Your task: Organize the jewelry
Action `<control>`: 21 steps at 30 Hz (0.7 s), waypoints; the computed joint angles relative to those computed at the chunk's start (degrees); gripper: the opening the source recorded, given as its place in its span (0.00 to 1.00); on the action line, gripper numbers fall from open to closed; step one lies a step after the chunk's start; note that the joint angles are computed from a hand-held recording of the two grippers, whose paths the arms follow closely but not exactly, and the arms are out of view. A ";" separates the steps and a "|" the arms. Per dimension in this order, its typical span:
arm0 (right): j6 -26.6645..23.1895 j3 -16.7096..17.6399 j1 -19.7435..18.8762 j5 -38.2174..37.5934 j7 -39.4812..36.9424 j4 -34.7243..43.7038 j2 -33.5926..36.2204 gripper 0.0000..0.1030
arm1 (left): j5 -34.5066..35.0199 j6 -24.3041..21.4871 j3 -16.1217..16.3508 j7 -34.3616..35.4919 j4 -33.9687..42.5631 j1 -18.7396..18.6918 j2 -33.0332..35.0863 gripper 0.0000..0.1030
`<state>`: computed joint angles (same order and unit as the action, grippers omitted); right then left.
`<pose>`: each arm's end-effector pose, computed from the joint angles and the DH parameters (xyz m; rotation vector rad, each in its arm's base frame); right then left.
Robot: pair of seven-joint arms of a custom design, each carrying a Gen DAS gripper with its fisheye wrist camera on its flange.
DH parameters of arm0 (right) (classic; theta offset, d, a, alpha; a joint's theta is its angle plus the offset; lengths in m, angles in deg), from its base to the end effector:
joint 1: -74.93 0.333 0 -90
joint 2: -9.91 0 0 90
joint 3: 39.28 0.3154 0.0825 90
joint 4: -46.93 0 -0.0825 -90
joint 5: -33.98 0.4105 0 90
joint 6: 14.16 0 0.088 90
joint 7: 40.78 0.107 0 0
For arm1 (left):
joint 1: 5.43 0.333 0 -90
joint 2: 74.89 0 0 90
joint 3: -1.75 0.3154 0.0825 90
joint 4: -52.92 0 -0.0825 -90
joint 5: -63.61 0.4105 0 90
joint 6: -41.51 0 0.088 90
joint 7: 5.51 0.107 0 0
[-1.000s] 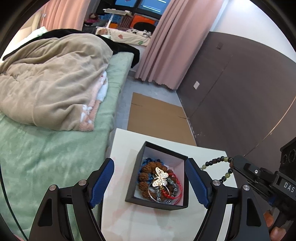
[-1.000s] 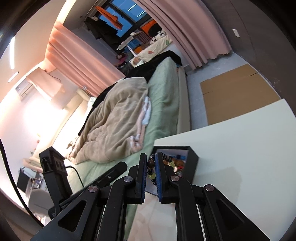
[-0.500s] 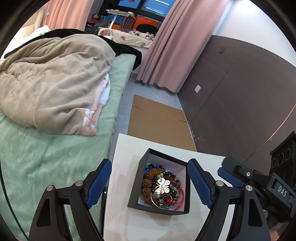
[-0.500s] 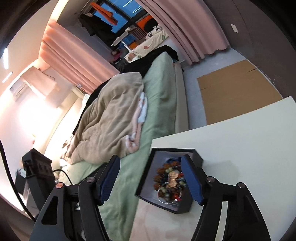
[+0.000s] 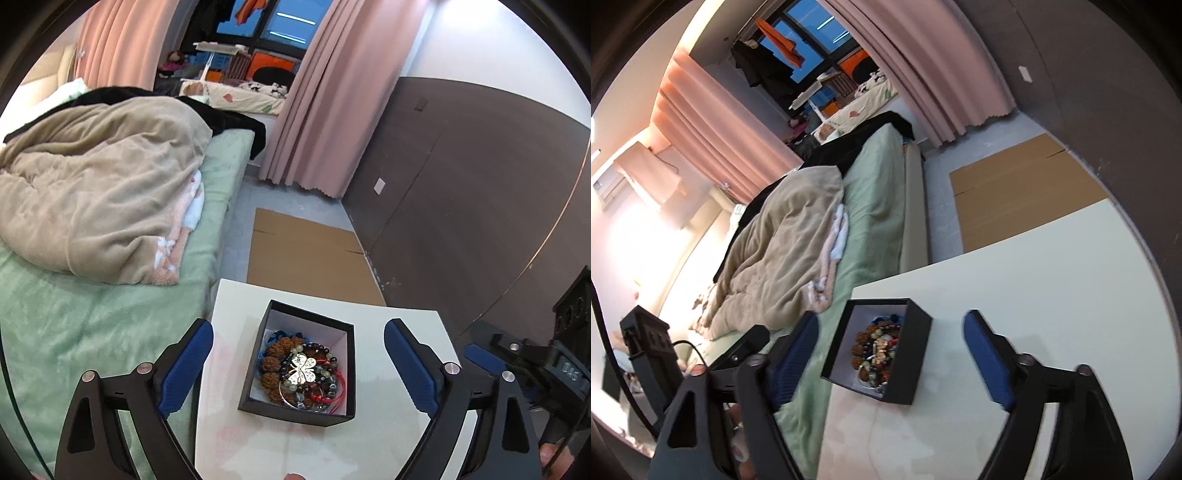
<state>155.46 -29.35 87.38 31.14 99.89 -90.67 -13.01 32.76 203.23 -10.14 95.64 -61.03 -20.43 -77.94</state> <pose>0.4578 0.2018 0.5662 -1.1894 1.8506 -0.2848 0.5588 -0.2574 0.5765 -1.6276 2.0616 -1.2896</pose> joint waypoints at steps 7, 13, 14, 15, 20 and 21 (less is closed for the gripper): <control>-4.02 3.86 -3.89 -5.12 4.21 -1.14 -4.45 1.00 | 3.15 2.91 0.18 -0.87 -3.03 -0.94 -2.49 0.98; -7.76 5.04 -4.29 -8.60 5.48 -1.89 -7.71 1.00 | 2.37 3.90 0.86 1.14 -4.85 -2.47 -4.46 0.99; -8.34 5.09 -4.21 -9.00 5.63 -2.16 -8.34 1.00 | 2.41 3.93 0.93 1.56 -5.18 -2.76 -4.81 0.99; -8.88 4.95 -3.95 -9.25 5.60 -2.61 -9.15 1.00 | 2.68 3.97 0.96 1.61 -5.44 -2.92 -5.02 0.99; -10.83 4.64 -3.38 -9.91 5.57 -4.05 -12.26 1.00 | 2.57 3.49 1.44 3.69 -6.83 -4.43 -6.53 0.99; -11.23 4.43 -3.13 -9.75 5.52 -4.49 -13.05 1.00 | 2.57 3.39 1.50 3.87 -7.01 -4.63 -6.75 0.99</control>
